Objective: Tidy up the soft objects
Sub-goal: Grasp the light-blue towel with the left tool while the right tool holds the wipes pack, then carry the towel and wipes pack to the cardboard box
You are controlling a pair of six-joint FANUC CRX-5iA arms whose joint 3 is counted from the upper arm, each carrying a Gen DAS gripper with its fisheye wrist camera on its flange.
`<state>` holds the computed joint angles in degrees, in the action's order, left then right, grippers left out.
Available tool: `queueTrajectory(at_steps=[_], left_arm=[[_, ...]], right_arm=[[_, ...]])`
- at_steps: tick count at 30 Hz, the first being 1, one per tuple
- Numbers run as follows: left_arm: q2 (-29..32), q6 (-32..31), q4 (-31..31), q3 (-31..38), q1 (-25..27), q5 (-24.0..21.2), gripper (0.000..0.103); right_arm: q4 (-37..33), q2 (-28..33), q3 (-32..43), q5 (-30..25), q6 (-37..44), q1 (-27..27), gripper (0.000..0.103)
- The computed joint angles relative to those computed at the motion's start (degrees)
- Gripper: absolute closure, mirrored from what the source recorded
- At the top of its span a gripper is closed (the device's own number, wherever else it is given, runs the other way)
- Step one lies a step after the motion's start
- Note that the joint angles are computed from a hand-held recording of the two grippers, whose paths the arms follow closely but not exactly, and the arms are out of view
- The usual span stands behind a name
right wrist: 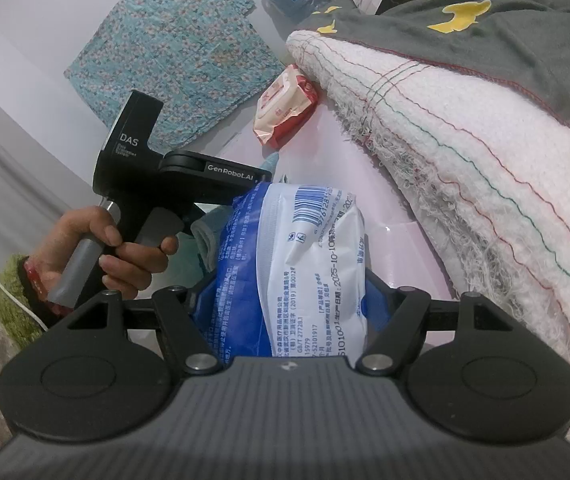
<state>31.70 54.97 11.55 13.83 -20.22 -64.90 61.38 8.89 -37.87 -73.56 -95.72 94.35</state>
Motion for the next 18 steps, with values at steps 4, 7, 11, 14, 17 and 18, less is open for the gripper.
queueTrajectory(at_steps=[4,7,11,14,17,18], left_arm=[[-0.3,-0.8,-0.7,0.0,-0.4,0.1,0.034],[-1.0,-1.4,-1.4,-0.2,-0.7,0.4,0.054],[-3.0,-1.9,-3.2,-2.3,-1.1,3.1,0.075],[-4.0,-2.8,-0.9,-3.9,-0.3,4.3,0.083],[-4.8,-4.4,3.6,-5.5,1.2,4.6,0.084],[-5.3,-5.1,5.1,-6.4,1.6,5.2,0.084]], right_arm=[[0.2,0.0,-0.1,-0.1,-0.4,0.1,0.032],[0.6,0.1,-0.3,-0.3,-1.4,0.2,0.032],[0.6,0.1,-0.5,-0.5,-2.2,0.4,0.033],[0.2,0.2,-0.3,-0.8,-2.1,0.6,0.034],[-0.5,0.6,0.1,-1.6,-2.4,0.9,0.035],[-0.8,0.6,0.3,-1.9,-2.6,1.0,0.036]])
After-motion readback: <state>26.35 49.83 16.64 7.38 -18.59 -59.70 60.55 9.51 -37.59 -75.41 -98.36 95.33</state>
